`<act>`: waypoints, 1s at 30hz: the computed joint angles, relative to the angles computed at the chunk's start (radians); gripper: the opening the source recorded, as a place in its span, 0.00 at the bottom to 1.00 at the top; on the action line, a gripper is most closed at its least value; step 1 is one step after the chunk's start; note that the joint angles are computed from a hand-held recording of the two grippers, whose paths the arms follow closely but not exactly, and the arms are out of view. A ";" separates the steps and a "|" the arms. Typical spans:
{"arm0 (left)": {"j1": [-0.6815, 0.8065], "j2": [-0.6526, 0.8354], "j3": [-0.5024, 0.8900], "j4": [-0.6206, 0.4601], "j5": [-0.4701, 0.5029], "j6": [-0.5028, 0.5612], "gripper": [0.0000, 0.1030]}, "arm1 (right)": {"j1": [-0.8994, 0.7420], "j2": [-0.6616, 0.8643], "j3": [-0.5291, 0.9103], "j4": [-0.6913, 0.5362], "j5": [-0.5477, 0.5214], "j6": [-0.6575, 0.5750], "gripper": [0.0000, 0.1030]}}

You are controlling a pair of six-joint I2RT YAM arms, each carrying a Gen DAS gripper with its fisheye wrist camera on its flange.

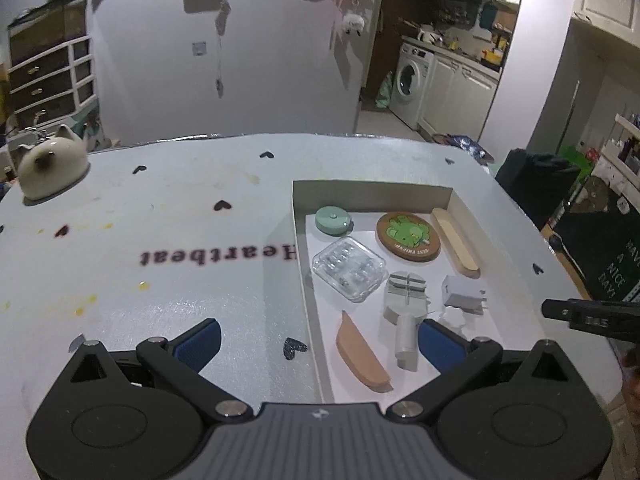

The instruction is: Organize rigid objects

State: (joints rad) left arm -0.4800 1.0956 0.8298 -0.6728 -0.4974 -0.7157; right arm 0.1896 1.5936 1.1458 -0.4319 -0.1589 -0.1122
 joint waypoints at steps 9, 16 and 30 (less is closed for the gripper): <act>-0.325 0.034 0.110 -0.269 -0.291 -0.331 1.00 | -0.088 -0.313 -0.131 -0.015 -0.160 -0.090 0.64; -0.547 0.137 0.214 -0.520 -0.399 -0.654 1.00 | -0.175 -0.488 -0.211 -0.037 -0.237 -0.140 0.79; -0.808 0.319 0.343 -0.885 -0.431 -1.162 1.00 | -0.361 -0.705 -0.336 -0.099 -0.423 -0.247 1.00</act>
